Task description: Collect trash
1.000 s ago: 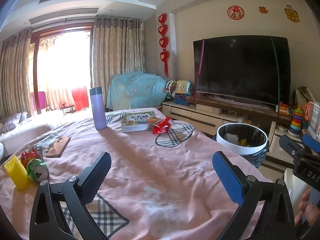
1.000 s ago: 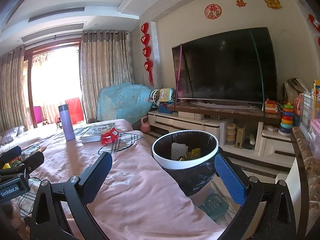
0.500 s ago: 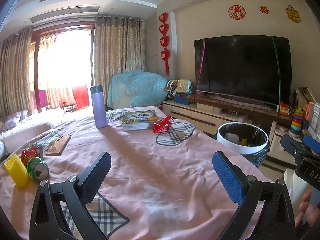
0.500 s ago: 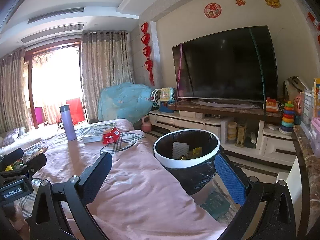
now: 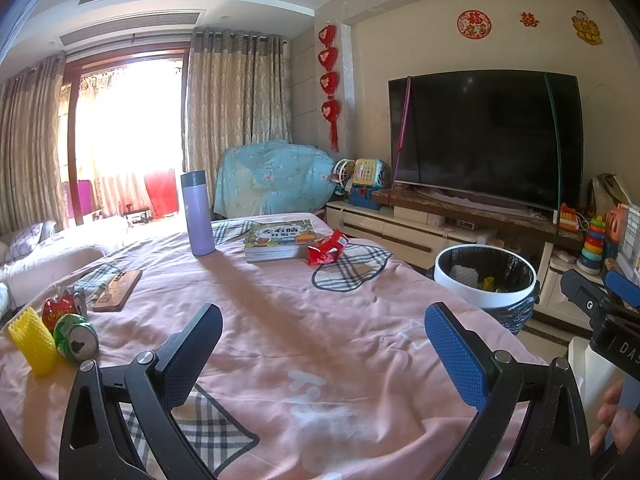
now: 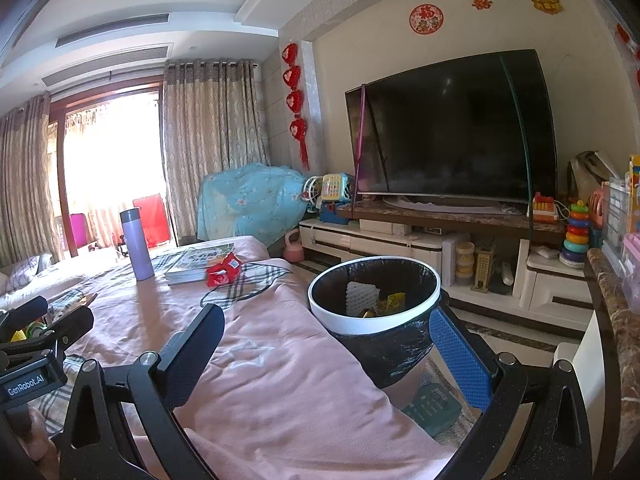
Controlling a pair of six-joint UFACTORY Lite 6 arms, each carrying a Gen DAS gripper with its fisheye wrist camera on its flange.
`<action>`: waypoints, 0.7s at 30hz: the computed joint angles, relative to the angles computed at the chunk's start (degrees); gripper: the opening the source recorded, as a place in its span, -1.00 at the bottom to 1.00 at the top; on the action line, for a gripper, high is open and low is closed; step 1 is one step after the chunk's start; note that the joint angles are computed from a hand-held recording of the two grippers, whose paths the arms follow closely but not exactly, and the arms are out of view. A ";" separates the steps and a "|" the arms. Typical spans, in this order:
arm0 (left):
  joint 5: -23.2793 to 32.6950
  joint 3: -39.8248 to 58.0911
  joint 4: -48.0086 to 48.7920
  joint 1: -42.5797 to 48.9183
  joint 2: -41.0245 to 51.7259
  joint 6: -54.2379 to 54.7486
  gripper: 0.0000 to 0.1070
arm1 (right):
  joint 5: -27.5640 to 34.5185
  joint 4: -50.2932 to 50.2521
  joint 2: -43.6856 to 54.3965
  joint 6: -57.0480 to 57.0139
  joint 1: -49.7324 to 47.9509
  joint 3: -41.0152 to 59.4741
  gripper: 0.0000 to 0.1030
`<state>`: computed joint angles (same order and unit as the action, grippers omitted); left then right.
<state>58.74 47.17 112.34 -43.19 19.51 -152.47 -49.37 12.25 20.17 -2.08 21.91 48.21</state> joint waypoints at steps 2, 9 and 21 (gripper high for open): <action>0.00 -0.01 -0.13 -0.13 0.02 0.08 0.91 | 0.07 -0.08 0.00 -0.01 -0.05 0.02 1.00; -0.07 -0.05 -0.04 -0.08 -0.07 0.13 0.91 | -0.01 -0.56 -0.10 0.59 -0.19 -0.17 1.00; -0.12 0.06 -0.40 -0.30 0.00 0.23 0.91 | -0.24 -1.02 -0.76 1.37 0.10 -0.68 1.00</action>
